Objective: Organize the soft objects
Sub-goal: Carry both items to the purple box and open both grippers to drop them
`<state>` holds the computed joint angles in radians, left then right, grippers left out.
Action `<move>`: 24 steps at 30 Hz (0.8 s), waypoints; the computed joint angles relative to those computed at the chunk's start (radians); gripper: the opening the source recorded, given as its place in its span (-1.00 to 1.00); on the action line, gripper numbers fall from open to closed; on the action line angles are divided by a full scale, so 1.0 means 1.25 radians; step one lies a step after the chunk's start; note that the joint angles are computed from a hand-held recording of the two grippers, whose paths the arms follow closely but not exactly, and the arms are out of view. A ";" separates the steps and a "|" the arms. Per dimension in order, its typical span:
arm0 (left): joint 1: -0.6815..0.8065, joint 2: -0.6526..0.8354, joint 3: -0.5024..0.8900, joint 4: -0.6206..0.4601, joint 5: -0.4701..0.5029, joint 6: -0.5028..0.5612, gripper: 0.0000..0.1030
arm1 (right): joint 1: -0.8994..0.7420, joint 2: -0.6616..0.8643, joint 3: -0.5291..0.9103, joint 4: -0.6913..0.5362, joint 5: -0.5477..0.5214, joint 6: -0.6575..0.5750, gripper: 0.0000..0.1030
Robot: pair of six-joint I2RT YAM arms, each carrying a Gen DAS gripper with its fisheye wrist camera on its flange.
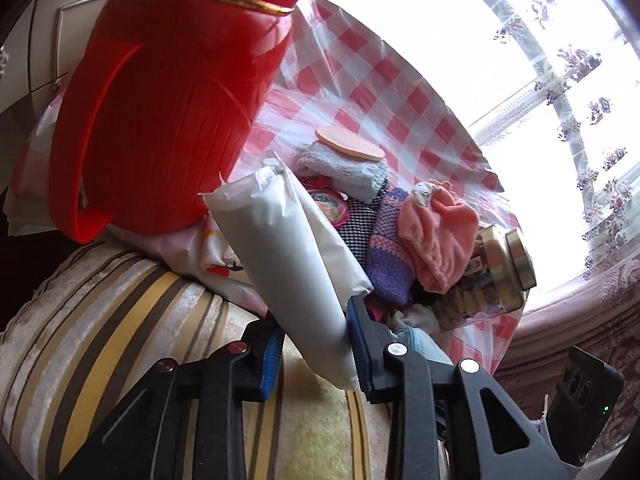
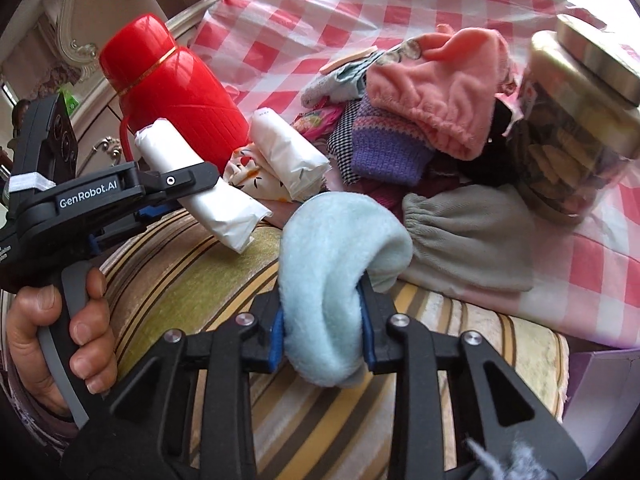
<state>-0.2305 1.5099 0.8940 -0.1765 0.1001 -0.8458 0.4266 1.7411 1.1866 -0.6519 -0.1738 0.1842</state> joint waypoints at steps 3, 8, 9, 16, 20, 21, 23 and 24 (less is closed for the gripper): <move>-0.020 -0.023 0.003 -0.008 -0.012 0.001 -0.38 | -0.013 -0.057 -0.033 -0.004 0.002 0.007 -0.34; -0.064 -0.049 0.029 -0.024 -0.026 0.016 -0.38 | -0.054 -0.160 -0.088 -0.020 0.008 0.011 -0.34; -0.074 -0.052 0.036 -0.028 -0.027 0.019 -0.38 | -0.069 -0.181 -0.101 -0.023 0.008 0.010 -0.34; -0.183 0.008 0.133 -0.047 -0.020 0.044 -0.38 | -0.257 -0.368 -0.177 -0.109 0.016 -0.039 -0.34; -0.258 0.093 0.226 -0.072 -0.005 0.059 -0.38 | -0.430 -0.429 -0.213 -0.161 0.013 -0.129 -0.34; -0.272 0.115 0.251 -0.081 0.001 0.063 -0.38 | -0.477 -0.435 -0.221 -0.171 0.014 -0.157 -0.34; -0.303 0.165 0.311 -0.105 0.011 0.076 -0.38 | -0.587 -0.444 -0.234 -0.186 0.020 -0.225 -0.34; -0.315 0.187 0.336 -0.115 0.014 0.081 -0.38 | -0.637 -0.443 -0.239 -0.189 0.020 -0.257 -0.34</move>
<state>-0.6244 1.7438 1.3146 -0.3206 0.1176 -0.7446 -0.3701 1.1877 0.8882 -0.8884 -0.1494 -0.1376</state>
